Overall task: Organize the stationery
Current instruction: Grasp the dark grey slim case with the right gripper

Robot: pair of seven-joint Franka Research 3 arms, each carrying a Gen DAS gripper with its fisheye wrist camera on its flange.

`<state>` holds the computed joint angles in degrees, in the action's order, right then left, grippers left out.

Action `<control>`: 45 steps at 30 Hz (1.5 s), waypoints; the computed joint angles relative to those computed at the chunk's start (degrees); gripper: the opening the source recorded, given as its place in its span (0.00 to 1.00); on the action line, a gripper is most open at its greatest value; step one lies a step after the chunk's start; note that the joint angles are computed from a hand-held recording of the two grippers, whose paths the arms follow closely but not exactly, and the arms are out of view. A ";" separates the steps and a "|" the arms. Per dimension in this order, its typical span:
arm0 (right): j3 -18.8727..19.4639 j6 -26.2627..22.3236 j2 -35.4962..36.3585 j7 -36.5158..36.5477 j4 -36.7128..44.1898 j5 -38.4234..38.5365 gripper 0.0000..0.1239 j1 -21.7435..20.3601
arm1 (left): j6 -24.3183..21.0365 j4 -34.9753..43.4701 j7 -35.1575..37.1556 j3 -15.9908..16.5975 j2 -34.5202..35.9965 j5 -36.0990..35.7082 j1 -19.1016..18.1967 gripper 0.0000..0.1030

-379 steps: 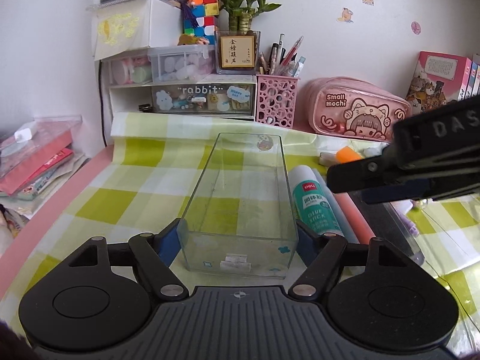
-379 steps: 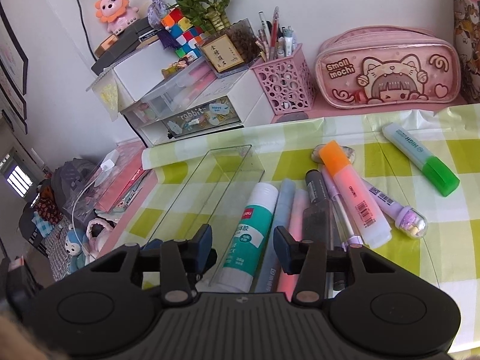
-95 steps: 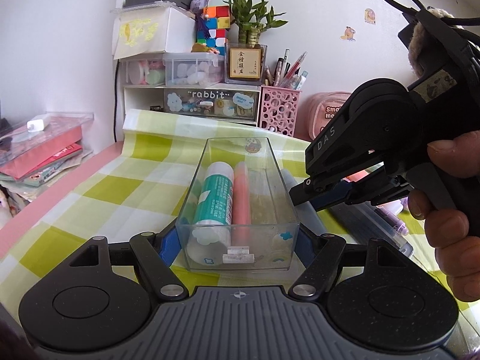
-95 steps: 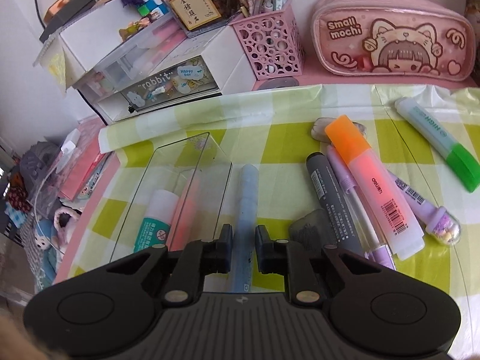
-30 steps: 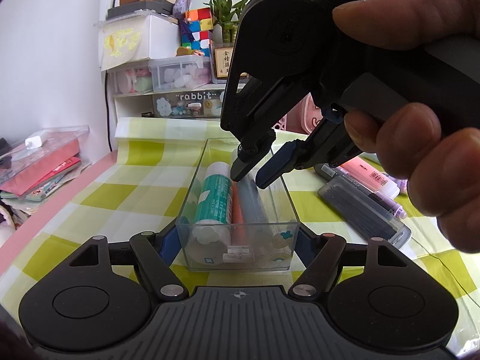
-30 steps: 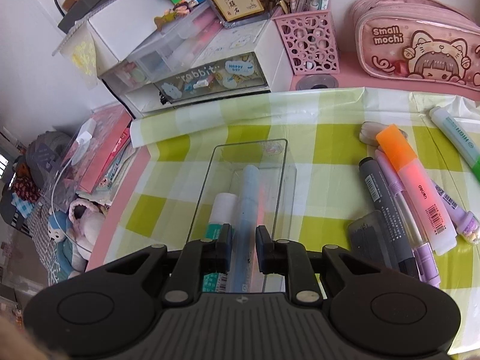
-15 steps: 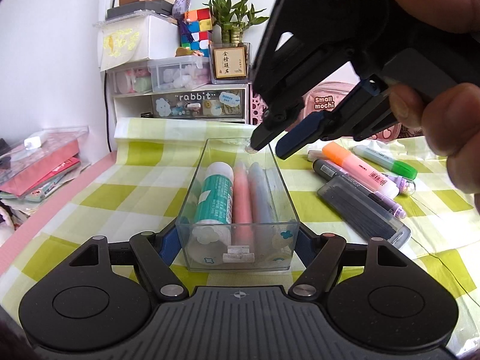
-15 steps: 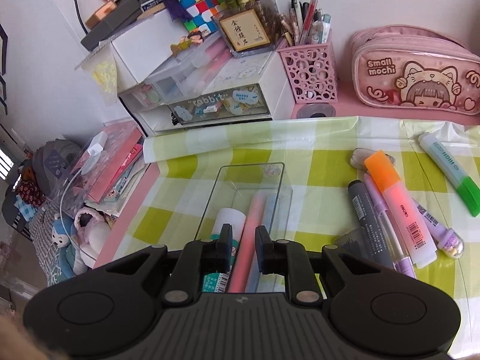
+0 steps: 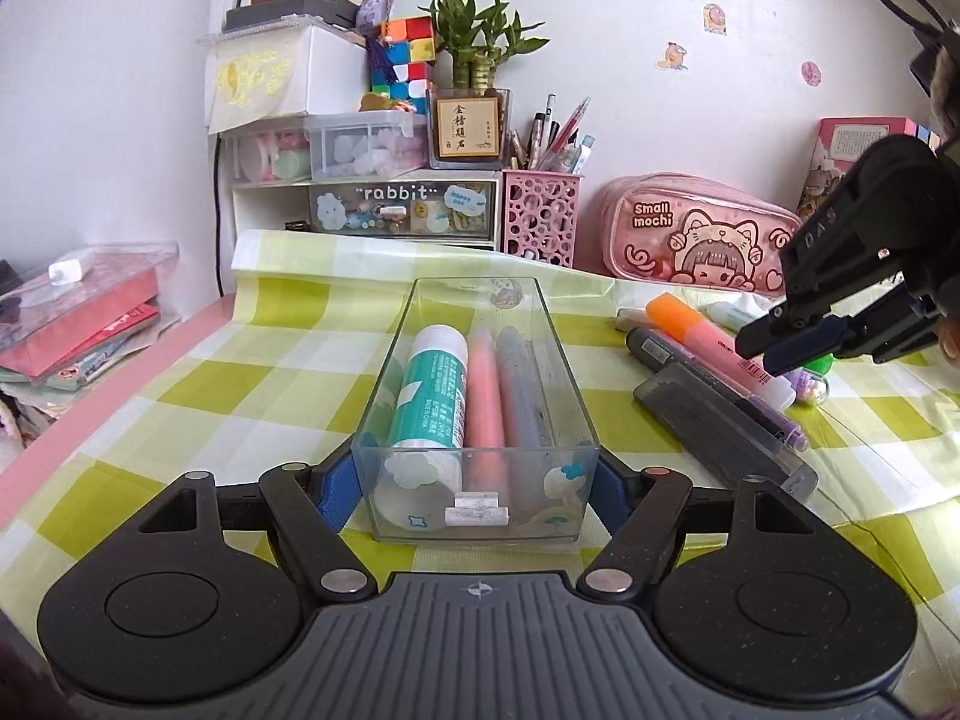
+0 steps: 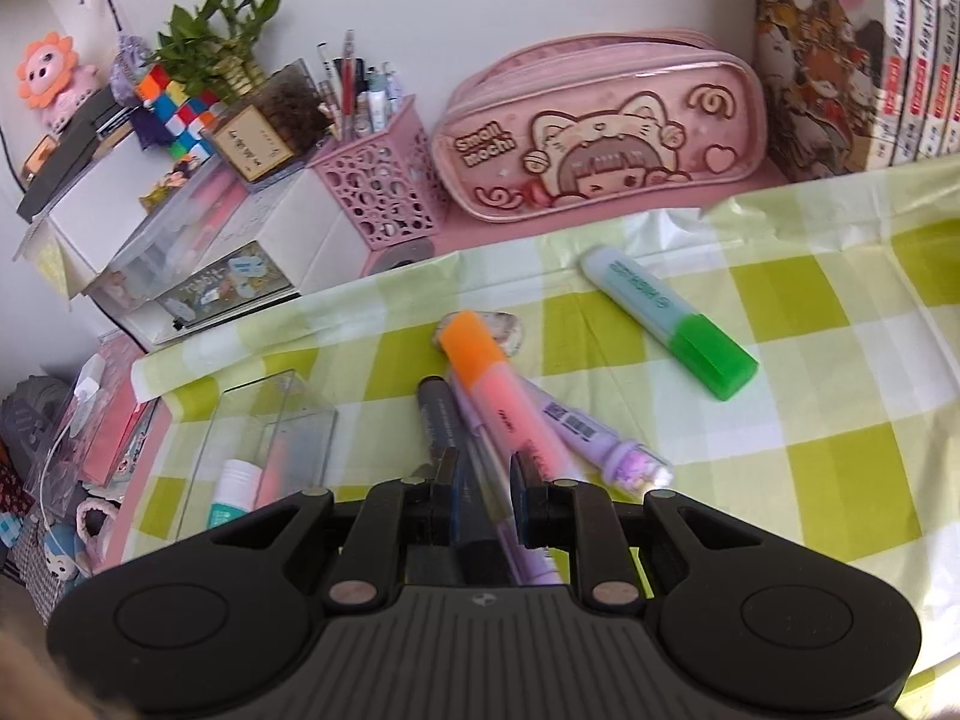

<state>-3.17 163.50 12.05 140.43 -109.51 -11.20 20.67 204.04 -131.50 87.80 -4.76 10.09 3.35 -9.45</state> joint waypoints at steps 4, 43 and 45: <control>-0.39 1.86 -1.27 1.01 -2.58 -0.15 0.11 -0.37 | 0.16 0.23 -6.36 -1.99 0.13 5.47 3.53 0.70; 2.85 -11.90 4.12 -16.54 8.27 -0.36 0.22 3.43 | 1.18 1.23 -15.95 -1.64 0.92 14.08 5.56 0.70; 2.59 -13.61 4.57 -16.92 9.37 -1.74 0.30 4.10 | 1.14 1.17 -15.24 -1.47 0.89 13.45 5.19 0.70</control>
